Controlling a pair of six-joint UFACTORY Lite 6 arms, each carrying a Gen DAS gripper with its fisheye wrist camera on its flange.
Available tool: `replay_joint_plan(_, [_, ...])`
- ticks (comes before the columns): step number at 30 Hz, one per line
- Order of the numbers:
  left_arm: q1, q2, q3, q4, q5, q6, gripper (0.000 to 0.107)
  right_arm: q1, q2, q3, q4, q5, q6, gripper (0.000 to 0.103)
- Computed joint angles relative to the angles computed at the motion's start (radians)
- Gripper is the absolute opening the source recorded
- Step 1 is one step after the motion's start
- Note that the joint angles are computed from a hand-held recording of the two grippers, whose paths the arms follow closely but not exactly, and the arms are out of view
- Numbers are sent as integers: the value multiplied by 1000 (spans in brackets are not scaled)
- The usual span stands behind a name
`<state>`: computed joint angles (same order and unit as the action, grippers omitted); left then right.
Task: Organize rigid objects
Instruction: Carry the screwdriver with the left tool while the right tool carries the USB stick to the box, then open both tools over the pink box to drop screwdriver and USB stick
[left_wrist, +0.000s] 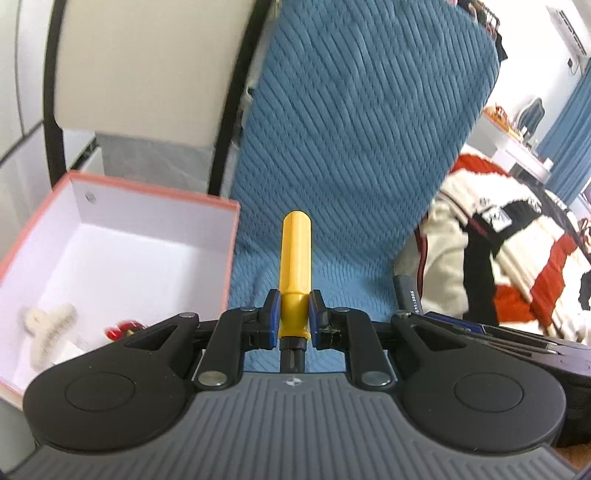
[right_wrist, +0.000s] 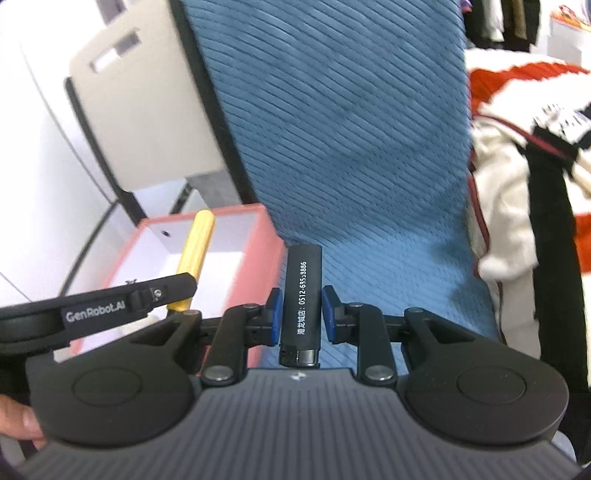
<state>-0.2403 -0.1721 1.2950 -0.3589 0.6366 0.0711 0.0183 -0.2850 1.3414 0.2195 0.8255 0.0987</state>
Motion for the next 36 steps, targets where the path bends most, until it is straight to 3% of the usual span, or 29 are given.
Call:
replay_joint_plan(15, [448,177,540,-233,382,261,19,381,426,772,-255,186,276,26])
replay_joint_plan(21, [647,251,589,-324,473,399,19,499,661,1080,-317,265,348,26])
replay_joint_plan(25, [725,299,550,-346,479,475,19,544,726,1072,-318,233,390,26])
replay_joint_plan(36, [818,486,467,-330,423,637,19,602,790,820,-291,66,466,26])
